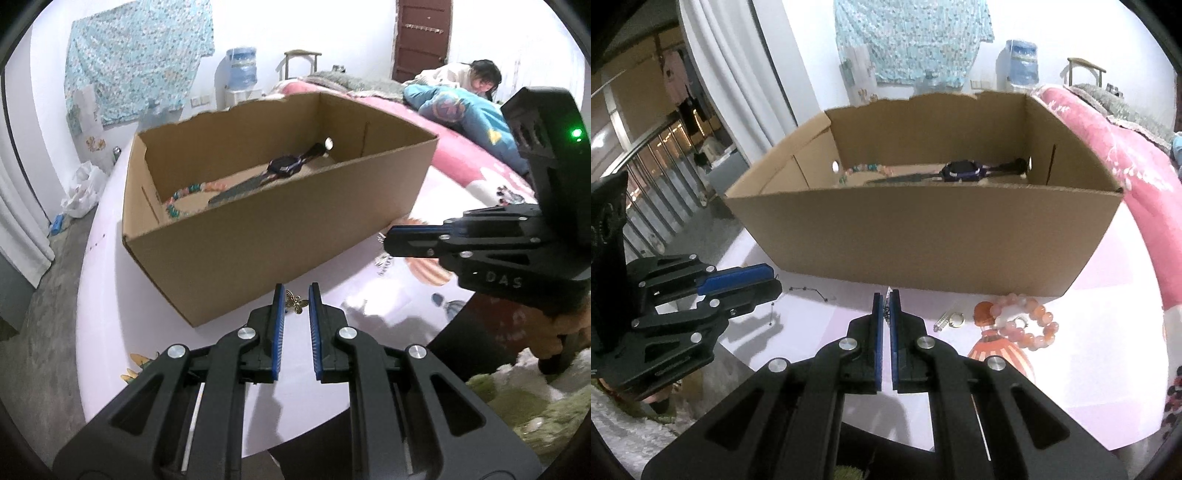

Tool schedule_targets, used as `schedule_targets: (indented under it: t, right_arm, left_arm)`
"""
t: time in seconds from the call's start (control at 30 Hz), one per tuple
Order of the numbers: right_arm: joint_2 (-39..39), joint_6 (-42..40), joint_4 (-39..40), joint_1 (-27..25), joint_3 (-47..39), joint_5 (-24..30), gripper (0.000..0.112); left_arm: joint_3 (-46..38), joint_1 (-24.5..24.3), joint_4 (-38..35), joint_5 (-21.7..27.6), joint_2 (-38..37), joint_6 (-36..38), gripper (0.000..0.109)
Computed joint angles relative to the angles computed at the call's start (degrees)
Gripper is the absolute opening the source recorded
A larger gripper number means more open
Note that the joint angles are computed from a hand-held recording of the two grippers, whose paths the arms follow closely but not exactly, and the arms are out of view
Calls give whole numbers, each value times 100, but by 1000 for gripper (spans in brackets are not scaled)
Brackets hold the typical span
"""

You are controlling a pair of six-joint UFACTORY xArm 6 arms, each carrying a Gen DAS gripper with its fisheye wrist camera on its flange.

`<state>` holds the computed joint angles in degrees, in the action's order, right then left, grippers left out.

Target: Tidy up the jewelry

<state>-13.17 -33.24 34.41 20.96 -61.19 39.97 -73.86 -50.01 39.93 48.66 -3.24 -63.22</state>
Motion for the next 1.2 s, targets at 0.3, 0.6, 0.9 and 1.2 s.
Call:
schedule_targets:
  t: [0.3,0.6,0.9,1.2]
  right_arm:
    - [-304,-437,547,-221,-127,136,3]
    - [-212,-967,1214,-370,-649,246,3]
    - [583,-1193,1663,-639,-1872,634,4]
    - [2265,-633,1607,-880,-4092,1921,4]
  left_arm:
    - [-519,-119,236,-63,86,135,12]
    - [-1111,-78,529,-345,249,394,12]
    - [-1571,227,683,-516,403,690,12]
    - [-1873,680,353,-703,601,1078,12]
